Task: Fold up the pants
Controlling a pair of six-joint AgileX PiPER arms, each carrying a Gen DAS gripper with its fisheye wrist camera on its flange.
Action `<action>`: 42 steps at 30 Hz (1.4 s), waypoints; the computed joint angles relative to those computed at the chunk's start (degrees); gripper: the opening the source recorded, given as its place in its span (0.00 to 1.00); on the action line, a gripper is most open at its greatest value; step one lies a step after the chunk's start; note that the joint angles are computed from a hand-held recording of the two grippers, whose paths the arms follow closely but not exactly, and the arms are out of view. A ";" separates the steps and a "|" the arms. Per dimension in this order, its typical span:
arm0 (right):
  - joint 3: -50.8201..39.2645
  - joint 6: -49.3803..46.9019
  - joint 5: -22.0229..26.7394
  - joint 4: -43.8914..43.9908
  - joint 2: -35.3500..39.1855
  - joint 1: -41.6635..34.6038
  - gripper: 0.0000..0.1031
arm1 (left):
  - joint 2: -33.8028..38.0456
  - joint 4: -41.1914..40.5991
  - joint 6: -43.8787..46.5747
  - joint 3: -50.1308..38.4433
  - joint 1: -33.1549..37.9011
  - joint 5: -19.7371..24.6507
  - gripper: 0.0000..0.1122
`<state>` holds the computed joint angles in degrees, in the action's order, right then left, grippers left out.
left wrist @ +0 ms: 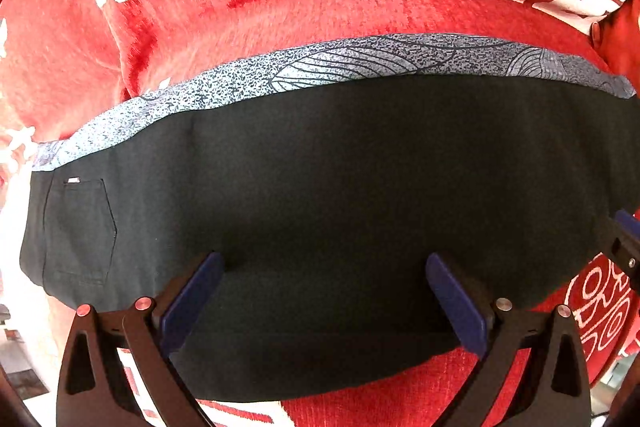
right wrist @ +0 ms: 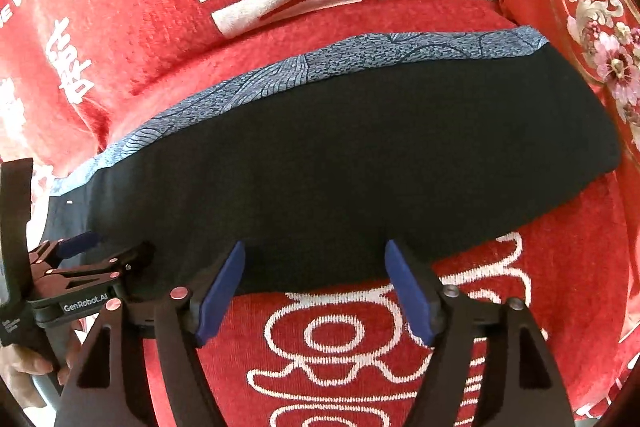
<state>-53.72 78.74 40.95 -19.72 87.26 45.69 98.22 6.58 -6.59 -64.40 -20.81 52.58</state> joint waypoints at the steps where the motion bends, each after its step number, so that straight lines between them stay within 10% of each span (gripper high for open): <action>1: 0.07 -0.30 -0.23 0.15 -0.04 -0.06 0.74 | 0.93 0.29 0.27 -0.47 0.38 -0.48 0.92; 28: 14.32 -1.32 -15.75 9.60 -13.23 -5.23 0.75 | 0.03 10.10 -10.54 -1.21 -6.74 2.94 0.92; 34: 27.27 2.82 -23.45 14.97 -25.05 -9.78 0.50 | -0.48 6.41 -9.04 -5.02 -9.06 5.84 0.92; 42: 36.13 10.28 -25.66 10.35 -36.17 -18.59 0.50 | 5.69 3.41 -12.35 -12.98 -17.25 4.64 0.92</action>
<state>-17.59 89.02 15.29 -9.37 51.09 27.10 103.91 10.00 -18.94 -77.37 -38.06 57.21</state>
